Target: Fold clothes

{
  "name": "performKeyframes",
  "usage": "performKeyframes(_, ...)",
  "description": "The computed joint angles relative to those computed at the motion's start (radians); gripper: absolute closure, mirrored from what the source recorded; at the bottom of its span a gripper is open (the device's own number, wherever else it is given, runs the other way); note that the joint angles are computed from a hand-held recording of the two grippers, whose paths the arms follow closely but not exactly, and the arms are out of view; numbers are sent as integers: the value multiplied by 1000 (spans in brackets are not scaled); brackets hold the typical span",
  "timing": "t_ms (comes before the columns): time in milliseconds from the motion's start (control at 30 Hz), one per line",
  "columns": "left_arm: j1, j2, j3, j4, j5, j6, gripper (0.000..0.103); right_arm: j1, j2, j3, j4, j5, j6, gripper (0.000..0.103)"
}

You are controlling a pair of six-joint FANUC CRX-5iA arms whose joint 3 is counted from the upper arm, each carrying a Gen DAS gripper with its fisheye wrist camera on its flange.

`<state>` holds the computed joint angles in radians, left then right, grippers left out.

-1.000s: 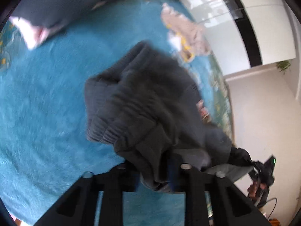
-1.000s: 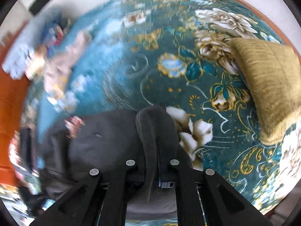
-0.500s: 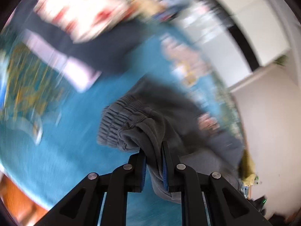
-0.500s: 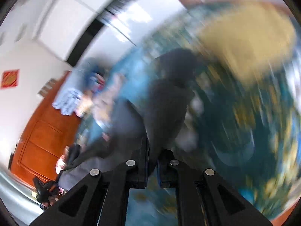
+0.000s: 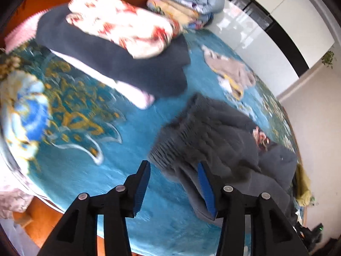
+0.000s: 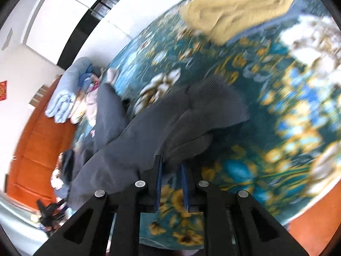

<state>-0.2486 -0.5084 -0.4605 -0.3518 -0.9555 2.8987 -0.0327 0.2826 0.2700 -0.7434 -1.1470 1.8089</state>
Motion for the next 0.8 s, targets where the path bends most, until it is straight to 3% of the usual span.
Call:
performKeyframes(100, 6, -4, 28, -33, 14, -39, 43, 37, -45, -28, 101, 135, -21, 86)
performKeyframes(167, 49, 16, 22, 10, 115, -119, 41, 68, -60, -25, 133, 191, -27, 79)
performKeyframes(300, 146, 133, -5, 248, 351, -380, 41, 120, 70, 167, -8, 13, 50, 48)
performKeyframes(467, 215, 259, -21, 408, 442, -466, 41, 256, 217, 297, 74, -10, -82, 47)
performKeyframes(733, 180, 293, 8, 313, 399, -421, 41, 302, 352, 436, 103, -62, -248, 48)
performKeyframes(767, 181, 291, 3, 318, 407, -424, 41, 295, 355, 445, 88, -69, -286, 57)
performKeyframes(800, 182, 289, -3, 324, 414, -428, 41, 287, 357, 458, 59, -76, -305, 77)
